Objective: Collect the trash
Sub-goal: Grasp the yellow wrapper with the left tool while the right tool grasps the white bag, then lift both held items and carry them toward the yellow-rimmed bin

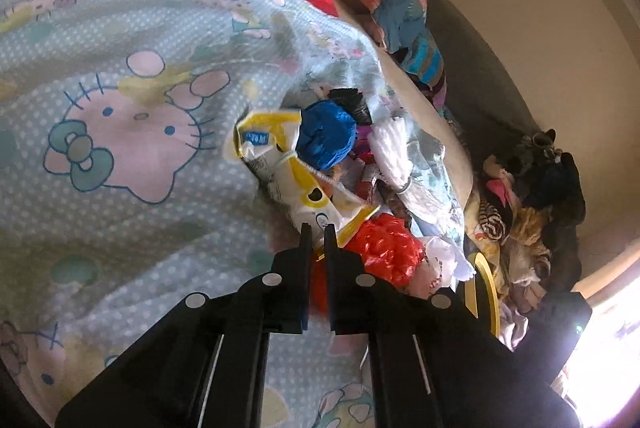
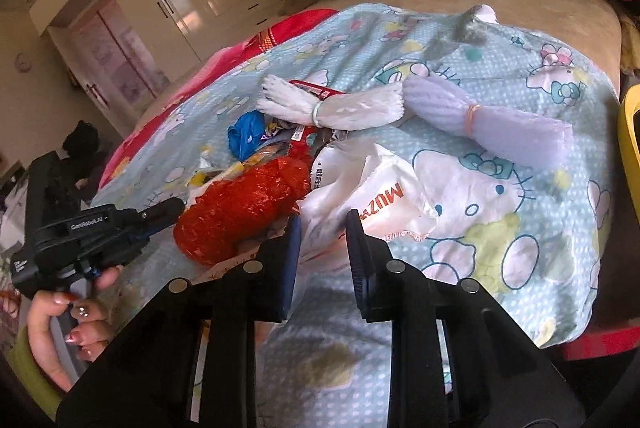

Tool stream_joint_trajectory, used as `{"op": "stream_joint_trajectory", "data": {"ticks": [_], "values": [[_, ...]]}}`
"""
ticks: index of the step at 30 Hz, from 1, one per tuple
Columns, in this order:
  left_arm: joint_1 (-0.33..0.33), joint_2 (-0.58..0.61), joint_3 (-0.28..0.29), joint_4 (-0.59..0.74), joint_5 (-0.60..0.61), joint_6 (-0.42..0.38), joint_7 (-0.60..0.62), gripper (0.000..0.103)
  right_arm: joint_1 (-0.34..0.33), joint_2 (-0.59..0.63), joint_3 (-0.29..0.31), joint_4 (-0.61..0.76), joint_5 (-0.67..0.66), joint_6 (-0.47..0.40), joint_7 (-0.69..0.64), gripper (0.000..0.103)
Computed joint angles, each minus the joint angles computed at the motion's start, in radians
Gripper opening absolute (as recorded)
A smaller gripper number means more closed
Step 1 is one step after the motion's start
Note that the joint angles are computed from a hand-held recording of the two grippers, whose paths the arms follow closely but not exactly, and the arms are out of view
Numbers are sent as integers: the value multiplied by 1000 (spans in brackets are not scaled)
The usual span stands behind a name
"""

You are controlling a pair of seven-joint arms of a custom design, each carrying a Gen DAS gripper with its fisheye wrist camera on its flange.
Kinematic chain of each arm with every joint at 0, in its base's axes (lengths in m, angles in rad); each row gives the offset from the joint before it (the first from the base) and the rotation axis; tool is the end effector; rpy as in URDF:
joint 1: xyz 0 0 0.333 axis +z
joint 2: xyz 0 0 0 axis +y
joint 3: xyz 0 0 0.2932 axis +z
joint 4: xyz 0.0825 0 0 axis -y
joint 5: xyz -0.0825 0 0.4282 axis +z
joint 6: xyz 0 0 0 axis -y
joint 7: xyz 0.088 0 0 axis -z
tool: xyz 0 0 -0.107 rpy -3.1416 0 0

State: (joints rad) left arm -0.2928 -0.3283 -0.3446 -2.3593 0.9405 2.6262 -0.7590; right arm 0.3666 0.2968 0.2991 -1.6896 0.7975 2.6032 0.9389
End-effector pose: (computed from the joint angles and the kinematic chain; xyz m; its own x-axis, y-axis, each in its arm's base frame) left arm 0.4158 -0.3380 0.4603 0.5038 -0.5757 0.6440 -0.3459 -0.8176 -0.4602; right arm 0.5868 0.4169 0.4570 0.6958 -0.5947 -0.4028 -0.6702 -0.3358 -0.6619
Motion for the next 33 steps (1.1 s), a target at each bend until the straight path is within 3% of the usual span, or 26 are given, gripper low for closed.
{"op": "stream_joint_trajectory", "data": {"ticks": [9,25,30,33], "values": [[-13,-12,-9,-2,-16,-33,17,5,-23,-46,-3,-36,143,-48,-124,9],[-29,-38,-37,102,14,-231,155,0,5,-131,-54,-84,283,-27,-292,0],[-48,-16,-28,134,-26,-268,223,0,18,-120,-71,-76,229,-8,-250,0],[-67,-9,-23,132,-90,-301,254,0,9,-108,-75,-73,198,-52,-187,2]]}}
